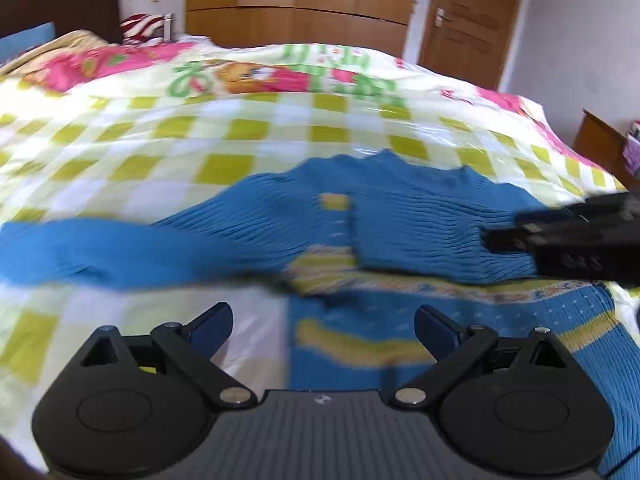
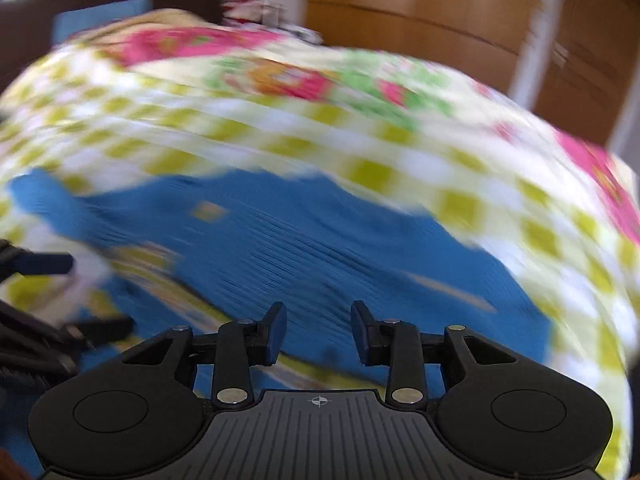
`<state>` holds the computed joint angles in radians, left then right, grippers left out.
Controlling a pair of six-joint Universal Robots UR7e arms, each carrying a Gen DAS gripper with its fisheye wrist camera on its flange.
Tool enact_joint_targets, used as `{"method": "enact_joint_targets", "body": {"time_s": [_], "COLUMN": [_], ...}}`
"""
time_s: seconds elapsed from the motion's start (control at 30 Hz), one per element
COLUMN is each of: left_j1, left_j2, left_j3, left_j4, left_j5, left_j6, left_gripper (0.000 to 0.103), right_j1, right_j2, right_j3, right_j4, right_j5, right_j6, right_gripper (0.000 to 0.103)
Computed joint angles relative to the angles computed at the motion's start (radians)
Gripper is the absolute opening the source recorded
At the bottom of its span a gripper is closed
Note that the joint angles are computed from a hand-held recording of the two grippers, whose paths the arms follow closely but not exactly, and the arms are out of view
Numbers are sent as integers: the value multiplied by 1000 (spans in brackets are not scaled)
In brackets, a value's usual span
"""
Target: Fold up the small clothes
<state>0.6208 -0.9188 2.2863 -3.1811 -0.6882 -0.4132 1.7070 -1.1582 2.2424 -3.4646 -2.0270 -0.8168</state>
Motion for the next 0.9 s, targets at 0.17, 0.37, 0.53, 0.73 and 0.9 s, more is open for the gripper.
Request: {"method": "enact_joint_targets", "body": {"time_s": [0.17,0.37,0.53,0.73,0.9], "left_j1": [-7,25,53,97,127], "left_j2": [-104,-170,-206,-241,-252], "left_j3": [98,154,184,205,222], "left_j4": [22,-17,-92,-140,-201], "left_j5": [46,61,71,85,80], "left_j6": [-65,-68,-36,-31,-10], "left_gripper": [103,103,103,103,103], "right_j1": [81,153,197,216,210], "right_j2": [126,297,415,539,613], "right_j3": [-126,-305,-441,-611,-733], "right_j4": [194,367,493,658,803], "right_j5": [109,175,210,216,239], "right_j6": [25,9,10,104,205], "right_gripper": [34,35,35,36,37]}}
